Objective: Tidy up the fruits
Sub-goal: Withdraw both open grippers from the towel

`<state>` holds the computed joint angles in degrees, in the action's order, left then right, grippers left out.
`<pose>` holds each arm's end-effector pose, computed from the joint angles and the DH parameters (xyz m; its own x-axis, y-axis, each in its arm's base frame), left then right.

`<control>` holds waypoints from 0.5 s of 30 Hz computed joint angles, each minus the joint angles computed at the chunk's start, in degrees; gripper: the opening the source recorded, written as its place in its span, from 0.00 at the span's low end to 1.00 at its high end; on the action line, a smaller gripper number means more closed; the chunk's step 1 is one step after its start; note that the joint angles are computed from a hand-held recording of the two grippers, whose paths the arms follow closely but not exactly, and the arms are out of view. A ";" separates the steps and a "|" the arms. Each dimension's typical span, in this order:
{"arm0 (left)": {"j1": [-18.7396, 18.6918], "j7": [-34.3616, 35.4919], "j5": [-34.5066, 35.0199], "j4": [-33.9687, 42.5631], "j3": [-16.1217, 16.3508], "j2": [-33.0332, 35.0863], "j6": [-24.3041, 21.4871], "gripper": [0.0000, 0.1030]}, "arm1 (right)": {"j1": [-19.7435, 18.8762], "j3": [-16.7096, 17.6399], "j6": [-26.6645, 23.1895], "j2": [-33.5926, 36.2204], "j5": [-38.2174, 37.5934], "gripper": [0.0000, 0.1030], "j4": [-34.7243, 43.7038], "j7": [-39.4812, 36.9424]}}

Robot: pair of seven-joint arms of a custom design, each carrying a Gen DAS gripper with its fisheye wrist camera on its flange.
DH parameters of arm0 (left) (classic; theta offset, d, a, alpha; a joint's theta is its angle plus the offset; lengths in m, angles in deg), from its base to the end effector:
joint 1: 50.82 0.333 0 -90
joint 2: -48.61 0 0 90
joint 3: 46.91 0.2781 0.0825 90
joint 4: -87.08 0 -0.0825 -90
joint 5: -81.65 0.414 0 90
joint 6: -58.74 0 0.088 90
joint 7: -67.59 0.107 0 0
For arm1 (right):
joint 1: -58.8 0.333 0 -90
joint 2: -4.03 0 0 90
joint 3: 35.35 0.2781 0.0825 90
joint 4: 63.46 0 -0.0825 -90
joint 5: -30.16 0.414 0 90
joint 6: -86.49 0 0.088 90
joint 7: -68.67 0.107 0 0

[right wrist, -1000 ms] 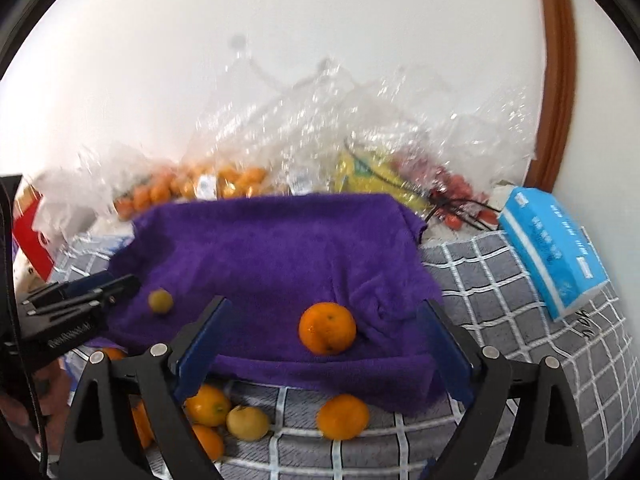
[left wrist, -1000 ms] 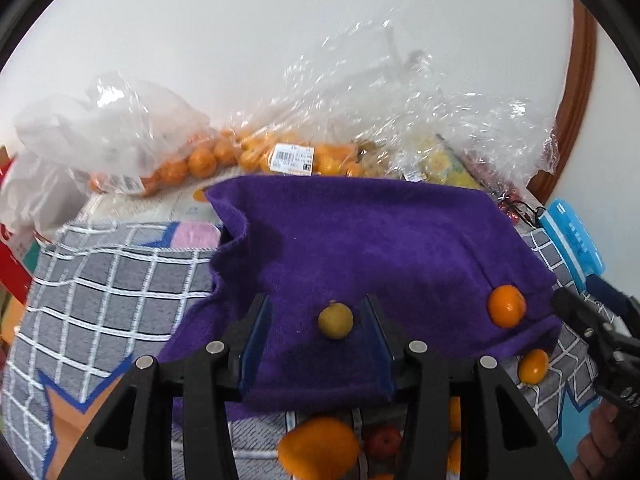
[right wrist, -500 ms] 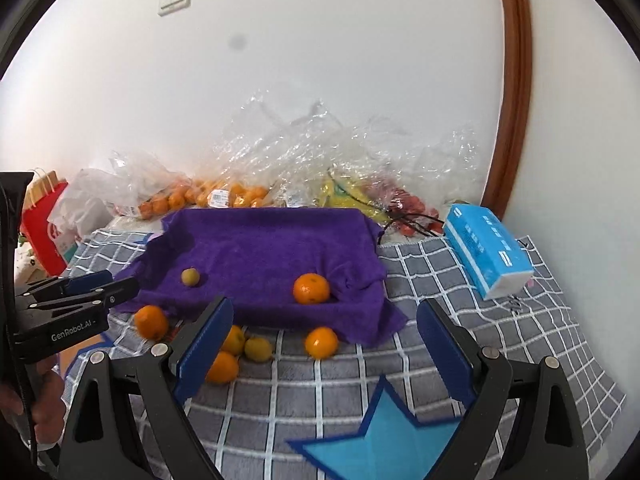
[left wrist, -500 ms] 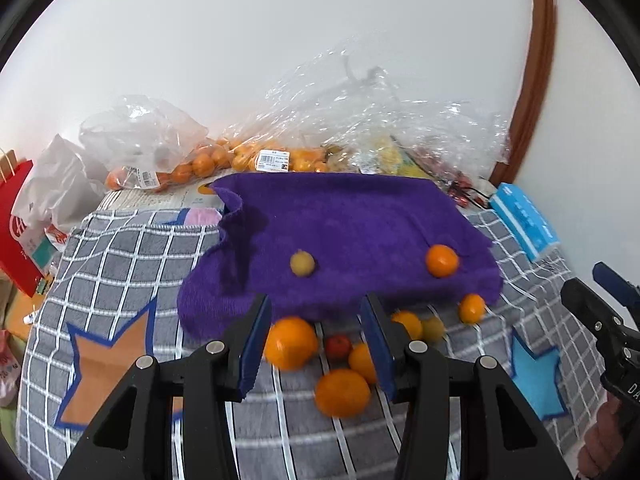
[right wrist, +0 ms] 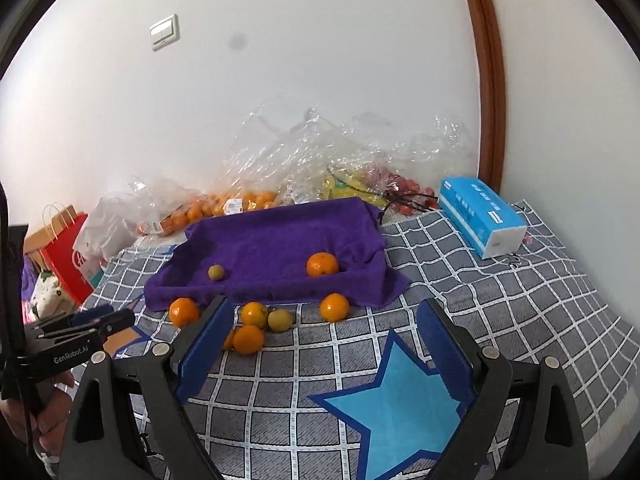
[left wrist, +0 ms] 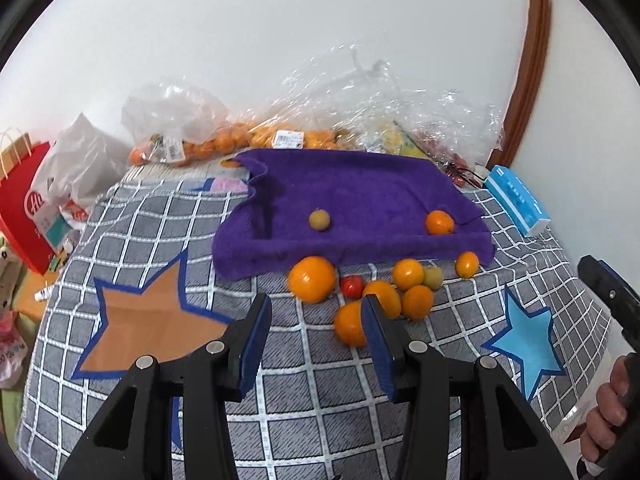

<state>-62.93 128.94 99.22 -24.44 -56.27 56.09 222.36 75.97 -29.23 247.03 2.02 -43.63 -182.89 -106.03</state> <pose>0.6062 -0.2523 0.4543 -0.1667 -0.9802 0.1073 -0.7076 0.0431 -0.7053 0.5329 0.2793 0.4479 -0.0724 -0.9852 -0.1552 -0.5109 0.1703 -0.8426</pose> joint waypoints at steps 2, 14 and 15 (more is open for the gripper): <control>0.23 0.33 -0.58 -0.48 -0.01 0.00 0.24 0.43 | -0.05 -0.07 -0.45 0.22 0.06 0.90 0.00 0.16; 0.92 4.88 -7.50 4.23 -0.24 6.04 -1.28 0.47 | 2.44 -2.94 -4.39 10.43 21.56 0.74 7.84 -21.47; 0.85 5.09 -7.67 4.99 -0.14 6.65 -1.78 0.47 | 2.66 -3.21 -4.35 11.63 23.46 0.71 8.88 -23.34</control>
